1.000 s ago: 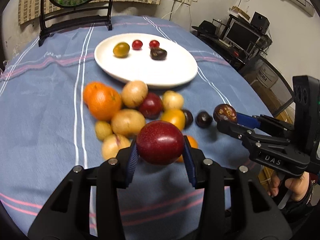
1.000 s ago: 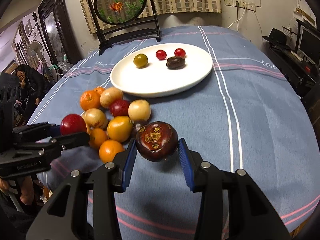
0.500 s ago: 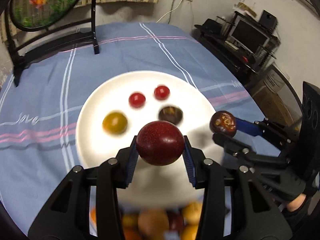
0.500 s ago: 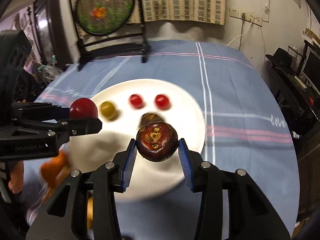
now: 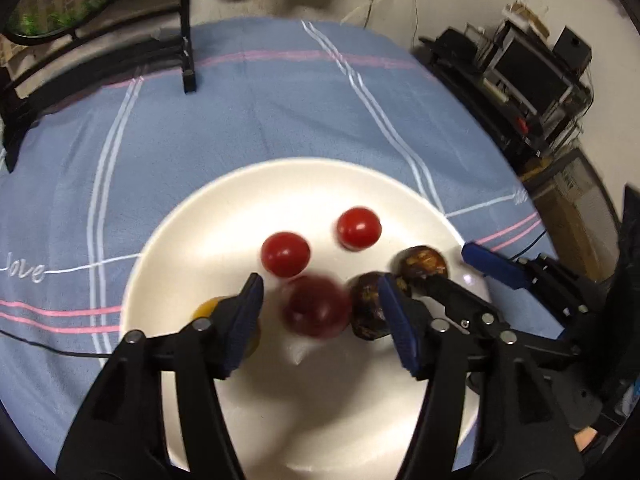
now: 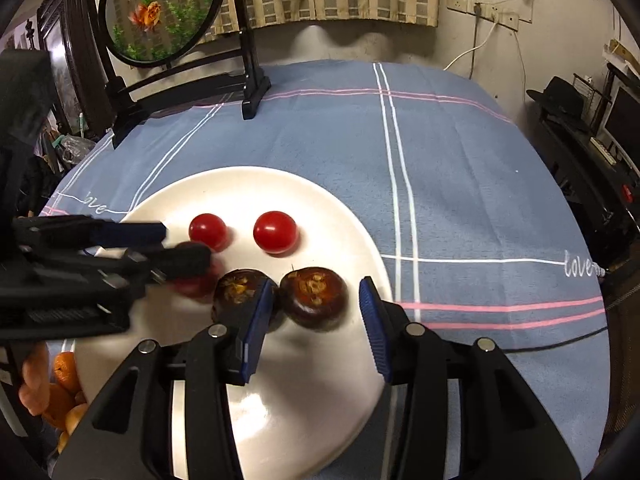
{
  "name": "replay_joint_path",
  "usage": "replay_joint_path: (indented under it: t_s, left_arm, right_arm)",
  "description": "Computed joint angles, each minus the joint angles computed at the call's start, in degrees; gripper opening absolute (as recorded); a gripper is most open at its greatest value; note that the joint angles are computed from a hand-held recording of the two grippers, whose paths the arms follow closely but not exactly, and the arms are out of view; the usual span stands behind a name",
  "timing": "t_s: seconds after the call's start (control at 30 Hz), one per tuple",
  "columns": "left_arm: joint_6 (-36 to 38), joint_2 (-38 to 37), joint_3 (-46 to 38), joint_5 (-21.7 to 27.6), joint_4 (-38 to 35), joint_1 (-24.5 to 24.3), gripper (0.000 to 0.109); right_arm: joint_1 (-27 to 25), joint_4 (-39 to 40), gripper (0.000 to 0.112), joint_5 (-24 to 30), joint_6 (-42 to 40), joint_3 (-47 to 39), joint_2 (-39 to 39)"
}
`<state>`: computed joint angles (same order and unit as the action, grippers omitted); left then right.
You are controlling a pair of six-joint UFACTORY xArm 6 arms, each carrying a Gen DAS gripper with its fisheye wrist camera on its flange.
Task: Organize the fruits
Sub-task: 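Place both held fruits on the white plate and open both grippers, then grasp an orange mandarin with the right gripper while the left gripper grasps a speckled pale pear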
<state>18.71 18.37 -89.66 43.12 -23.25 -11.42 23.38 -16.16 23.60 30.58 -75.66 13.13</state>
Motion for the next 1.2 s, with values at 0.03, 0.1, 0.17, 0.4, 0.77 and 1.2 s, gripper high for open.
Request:
replay_joint_path:
  t_s: [0.03, 0.1, 0.17, 0.4, 0.77, 1.2]
  left_arm:
    - [1.0, -1.3, 0.9, -0.1, -0.7, 0.4, 0.063]
    - [2.6, -5.1, 4.3, -1.2, -2.4, 1.1, 0.066]
    - [5.2, -10.4, 9.0, -2.1, -5.0, 2.1, 0.07]
    - [15.1, -32.3, 32.6, -8.5, -14.8, 5.3, 0.075]
    - [12.6, -55.7, 61.5, -16.2, -11.6, 11.0, 0.079]
    - [12.7, -61.9, 67.5, -12.5, -9.0, 13.6, 0.079]
  right_arm:
    - [0.0, 0.1, 0.046, 0.2, 0.3, 0.7, -1.1]
    - [0.5, -0.1, 0.046, 0.7, 0.8, 2.9, -3.9]
    - [1.4, 0.6, 0.056, -0.3, 0.8, 6.8, -8.0]
    - [8.1, -5.8, 0.063, -3.5, 8.1, 22.8, -23.3]
    - [18.9, -10.8, 0.063, -5.6, 20.5, 35.5, -32.5]
    - [21.7, -8.6, 0.063, -4.6, 18.9, 32.7, -25.2]
